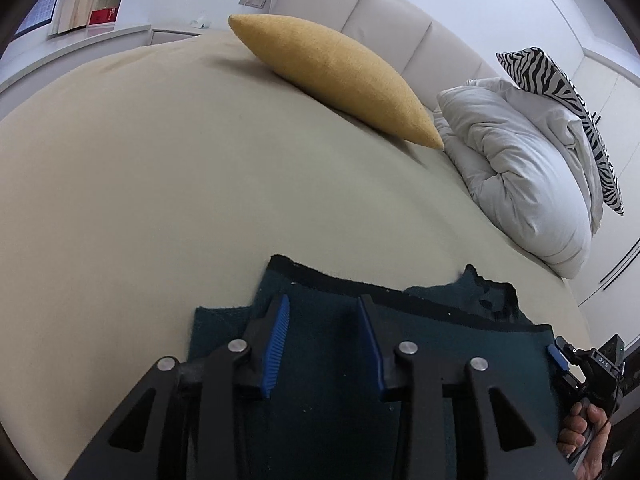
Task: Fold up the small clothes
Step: 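Lay the hem onto the collar and open both grippers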
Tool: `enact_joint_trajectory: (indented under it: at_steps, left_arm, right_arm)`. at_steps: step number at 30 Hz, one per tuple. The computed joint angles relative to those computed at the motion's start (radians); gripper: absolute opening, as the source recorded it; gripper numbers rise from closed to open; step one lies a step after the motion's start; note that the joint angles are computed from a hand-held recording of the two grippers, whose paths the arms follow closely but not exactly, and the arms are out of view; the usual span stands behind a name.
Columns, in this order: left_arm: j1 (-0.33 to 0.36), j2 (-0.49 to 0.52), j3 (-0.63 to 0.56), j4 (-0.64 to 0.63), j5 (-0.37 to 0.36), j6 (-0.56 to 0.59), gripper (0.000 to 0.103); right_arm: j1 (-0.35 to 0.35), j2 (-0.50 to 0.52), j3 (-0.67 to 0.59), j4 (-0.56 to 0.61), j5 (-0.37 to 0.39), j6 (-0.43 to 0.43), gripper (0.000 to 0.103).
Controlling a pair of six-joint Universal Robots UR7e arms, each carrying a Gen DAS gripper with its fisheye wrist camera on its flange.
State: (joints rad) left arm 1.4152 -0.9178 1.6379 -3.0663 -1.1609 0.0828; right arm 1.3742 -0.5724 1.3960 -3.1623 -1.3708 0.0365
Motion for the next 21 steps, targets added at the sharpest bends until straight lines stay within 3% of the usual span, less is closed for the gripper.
enact_joint_trajectory:
  at_steps: [2,4,7,9,11,13,15,18,20,21]
  left_arm:
    - [0.004,0.0,-0.008,0.005,-0.009,-0.003,0.038]
    - [0.012,-0.012,-0.003,0.011,-0.037,-0.024,0.038]
    - [-0.001,-0.048,0.032,0.02,-0.025,-0.046,0.038]
    - [-0.03,-0.08,0.089,-0.026,0.028,-0.024,0.048]
    - [-0.06,-0.123,0.165,-0.083,0.045,-0.009,0.052]
    - [-0.086,-0.171,0.241,-0.098,-0.006,-0.003,0.054]
    - [-0.123,-0.199,0.31,-0.132,0.008,0.031,0.058]
    - [-0.151,-0.223,0.387,-0.162,0.028,0.044,0.063]
    - [-0.142,-0.219,0.402,-0.16,0.051,0.039,0.063]
    - [-0.123,-0.217,0.398,-0.142,0.056,0.005,0.063]
  right_arm:
    - [0.003,-0.018,0.018,-0.058,-0.072,-0.021,0.018]
    - [-0.016,-0.049,0.055,-0.094,-0.074,-0.008,0.016]
    - [-0.014,-0.102,0.131,-0.164,-0.184,0.009,0.021]
    - [-0.015,-0.153,0.203,-0.195,-0.217,0.018,0.025]
    - [-0.009,-0.186,0.265,-0.227,-0.214,-0.009,0.025]
    - [-0.013,-0.231,0.343,-0.258,-0.151,-0.027,0.025]
    - [-0.003,-0.274,0.412,-0.263,-0.126,-0.074,0.028]
    - [0.068,-0.256,0.446,-0.348,-0.339,-0.171,0.039]
    - [0.081,-0.256,0.479,-0.398,-0.405,-0.213,0.058]
    - [0.067,-0.264,0.509,-0.424,-0.397,-0.221,0.06]
